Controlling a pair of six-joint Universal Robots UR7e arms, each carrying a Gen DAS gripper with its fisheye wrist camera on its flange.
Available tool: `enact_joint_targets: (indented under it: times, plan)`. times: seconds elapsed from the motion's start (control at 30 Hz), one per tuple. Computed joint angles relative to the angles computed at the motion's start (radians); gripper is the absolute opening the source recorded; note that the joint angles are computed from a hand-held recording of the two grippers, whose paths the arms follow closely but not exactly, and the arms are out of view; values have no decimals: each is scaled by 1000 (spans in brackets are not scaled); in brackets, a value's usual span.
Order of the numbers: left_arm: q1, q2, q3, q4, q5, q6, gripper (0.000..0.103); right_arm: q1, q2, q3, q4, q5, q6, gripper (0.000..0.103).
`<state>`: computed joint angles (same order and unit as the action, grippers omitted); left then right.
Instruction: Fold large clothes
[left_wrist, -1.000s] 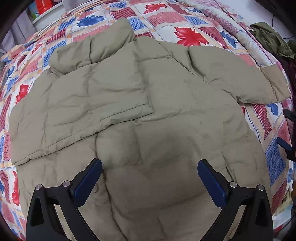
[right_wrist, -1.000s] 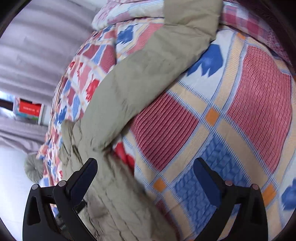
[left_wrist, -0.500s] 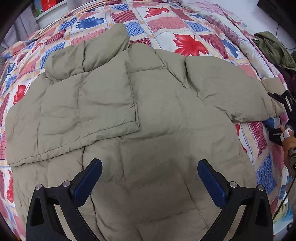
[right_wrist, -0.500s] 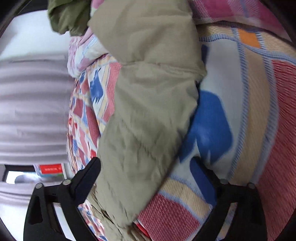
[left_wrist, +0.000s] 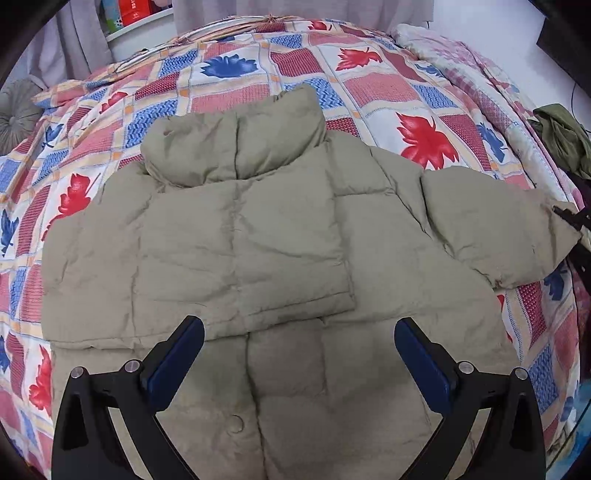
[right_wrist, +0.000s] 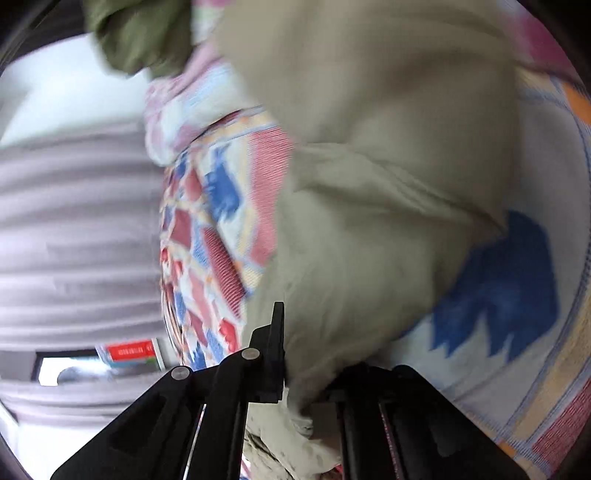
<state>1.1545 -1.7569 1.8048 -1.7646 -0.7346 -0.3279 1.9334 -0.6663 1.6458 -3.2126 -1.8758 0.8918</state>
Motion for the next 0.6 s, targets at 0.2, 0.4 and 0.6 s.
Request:
enact_joint_targets:
  times: [0.2, 0.4, 0.6]
  plan:
    - [31, -21, -37, -18, 25, 10, 103, 122, 103, -255, 211, 0, -227, 7]
    - [83, -51, -67, -36, 50, 33, 103, 247, 299, -571, 460, -4, -468, 7]
    - [155, -74, -88, -49, 52, 54, 103, 332, 500, -786, 712, 13, -558, 7]
